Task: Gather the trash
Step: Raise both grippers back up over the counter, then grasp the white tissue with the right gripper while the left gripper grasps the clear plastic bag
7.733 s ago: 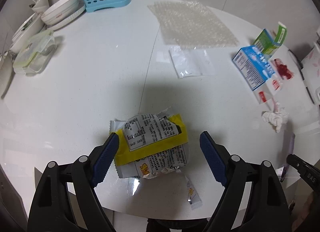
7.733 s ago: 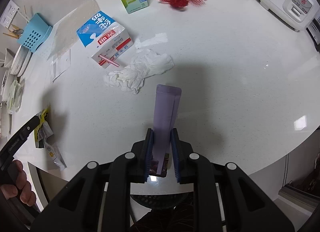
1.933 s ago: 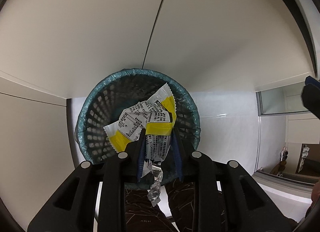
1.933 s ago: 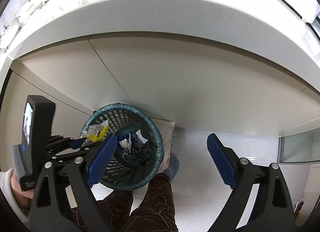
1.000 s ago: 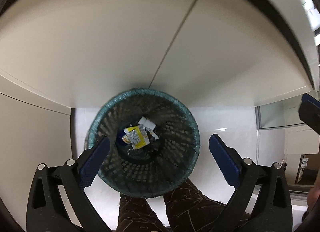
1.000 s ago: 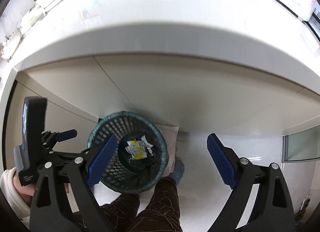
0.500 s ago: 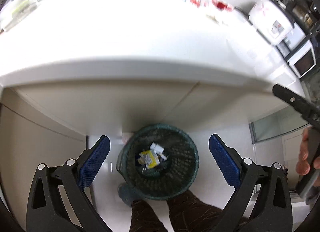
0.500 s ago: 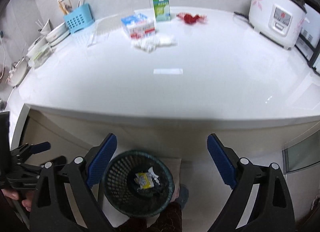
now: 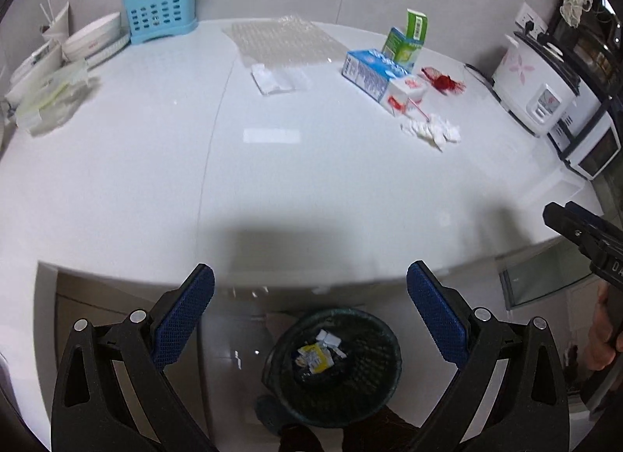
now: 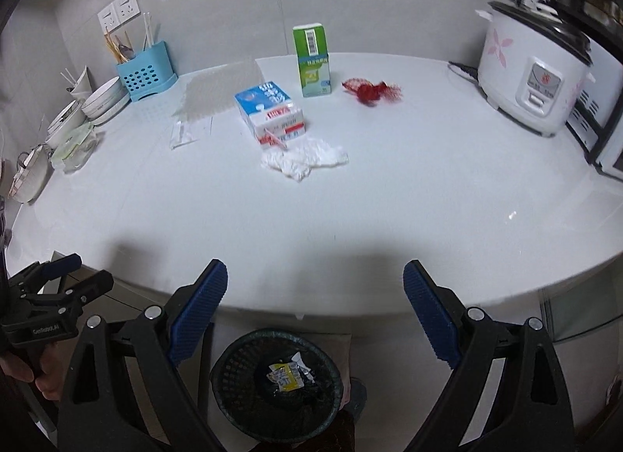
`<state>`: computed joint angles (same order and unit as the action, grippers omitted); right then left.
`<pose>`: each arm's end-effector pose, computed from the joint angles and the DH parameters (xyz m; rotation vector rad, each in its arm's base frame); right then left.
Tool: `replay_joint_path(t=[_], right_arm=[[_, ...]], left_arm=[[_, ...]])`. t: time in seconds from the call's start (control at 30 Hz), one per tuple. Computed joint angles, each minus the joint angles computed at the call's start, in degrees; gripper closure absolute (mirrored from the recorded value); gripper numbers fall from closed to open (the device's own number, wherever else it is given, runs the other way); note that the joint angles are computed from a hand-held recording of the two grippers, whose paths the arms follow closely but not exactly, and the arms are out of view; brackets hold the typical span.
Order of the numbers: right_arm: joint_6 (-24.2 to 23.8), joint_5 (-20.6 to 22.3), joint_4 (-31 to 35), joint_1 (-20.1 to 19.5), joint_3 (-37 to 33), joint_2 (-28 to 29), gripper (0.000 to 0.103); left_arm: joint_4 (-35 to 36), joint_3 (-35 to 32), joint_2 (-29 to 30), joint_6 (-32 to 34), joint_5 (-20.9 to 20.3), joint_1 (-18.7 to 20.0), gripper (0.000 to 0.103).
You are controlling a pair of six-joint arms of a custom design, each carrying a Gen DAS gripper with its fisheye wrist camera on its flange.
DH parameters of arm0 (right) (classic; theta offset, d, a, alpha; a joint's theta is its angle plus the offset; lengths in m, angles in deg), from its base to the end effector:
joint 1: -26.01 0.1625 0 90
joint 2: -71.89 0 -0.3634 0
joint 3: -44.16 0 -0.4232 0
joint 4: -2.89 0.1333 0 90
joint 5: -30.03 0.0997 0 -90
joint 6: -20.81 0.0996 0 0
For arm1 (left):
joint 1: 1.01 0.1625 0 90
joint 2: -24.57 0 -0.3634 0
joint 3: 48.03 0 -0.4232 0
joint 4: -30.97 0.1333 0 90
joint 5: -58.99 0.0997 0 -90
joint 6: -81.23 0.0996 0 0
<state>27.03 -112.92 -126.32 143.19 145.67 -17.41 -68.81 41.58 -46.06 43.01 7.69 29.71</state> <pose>0.2919 -0.4506 0.4282 0.1447 -2.2604 0.8390 -0.4217 -0.4781 0.2750 0.5323 2.4728 -0.5335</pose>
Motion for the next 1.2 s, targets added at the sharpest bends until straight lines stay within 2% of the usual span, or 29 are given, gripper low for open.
replay_joint_path(t=[0.2,0.37,0.87,1.2], right_arm=[[-5.96,1.24,-2.77,-1.69,-5.66,4.33,0.015],[-8.94,3.25,-3.6,-3.88,-9.76,7.35,0.015],[-11.48,6.34,-0.5,-9.02,-19.11,15.48,0.016],[-10.74,6.87,2.41,-11.31,-22.67,18.59,0.018]], left_arm=[[0.42,-6.2,4.75,-1.7,1.87,1.43,0.006],[0.79,-12.17,9.55,-1.89,3.17,2.98,0.006],[4.04,-32.25,24.92,-2.07,5.23,9.59,0.006],[10.79,-46.98,36.17,-3.91,5.35,13.1,0.006]])
